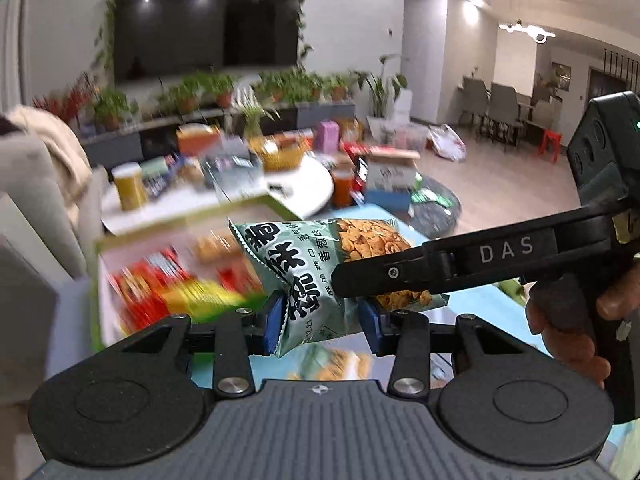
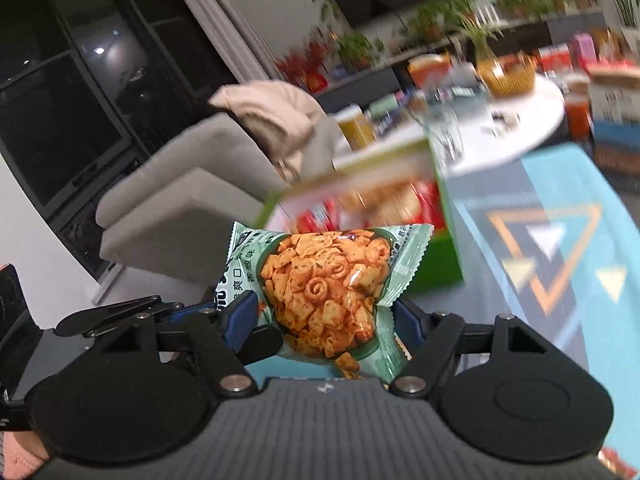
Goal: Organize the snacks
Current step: 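Carry the green bag into the green box and release it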
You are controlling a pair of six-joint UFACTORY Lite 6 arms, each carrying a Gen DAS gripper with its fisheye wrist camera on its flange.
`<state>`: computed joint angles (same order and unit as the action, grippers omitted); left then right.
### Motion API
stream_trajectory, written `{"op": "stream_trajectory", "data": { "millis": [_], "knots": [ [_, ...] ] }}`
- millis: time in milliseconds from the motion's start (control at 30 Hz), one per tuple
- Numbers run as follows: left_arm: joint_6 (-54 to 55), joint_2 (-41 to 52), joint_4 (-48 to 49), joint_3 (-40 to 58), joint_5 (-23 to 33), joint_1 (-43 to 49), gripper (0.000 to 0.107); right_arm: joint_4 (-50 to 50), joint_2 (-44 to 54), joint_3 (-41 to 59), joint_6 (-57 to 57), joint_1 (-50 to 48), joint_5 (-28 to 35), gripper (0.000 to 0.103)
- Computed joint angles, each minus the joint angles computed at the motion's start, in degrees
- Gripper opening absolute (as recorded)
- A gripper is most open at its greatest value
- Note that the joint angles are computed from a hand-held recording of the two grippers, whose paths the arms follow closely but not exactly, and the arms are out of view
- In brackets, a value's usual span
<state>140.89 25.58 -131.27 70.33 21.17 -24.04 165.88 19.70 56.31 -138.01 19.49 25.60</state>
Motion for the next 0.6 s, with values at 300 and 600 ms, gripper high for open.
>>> {"op": "stream_trajectory", "data": {
  "millis": [300,600],
  "knots": [
    [-1.3,5.9,2.4,14.1,-2.6,3.5,0.039,5.8,9.2,17.5,-8.3,0.6,-3.6,0.060],
    [-24.8,21.9,26.2,35.6,-5.8,5.9,0.039,6.2,21.7,31.8,-9.1,0.0,-6.4,0.060]
  ]
}}
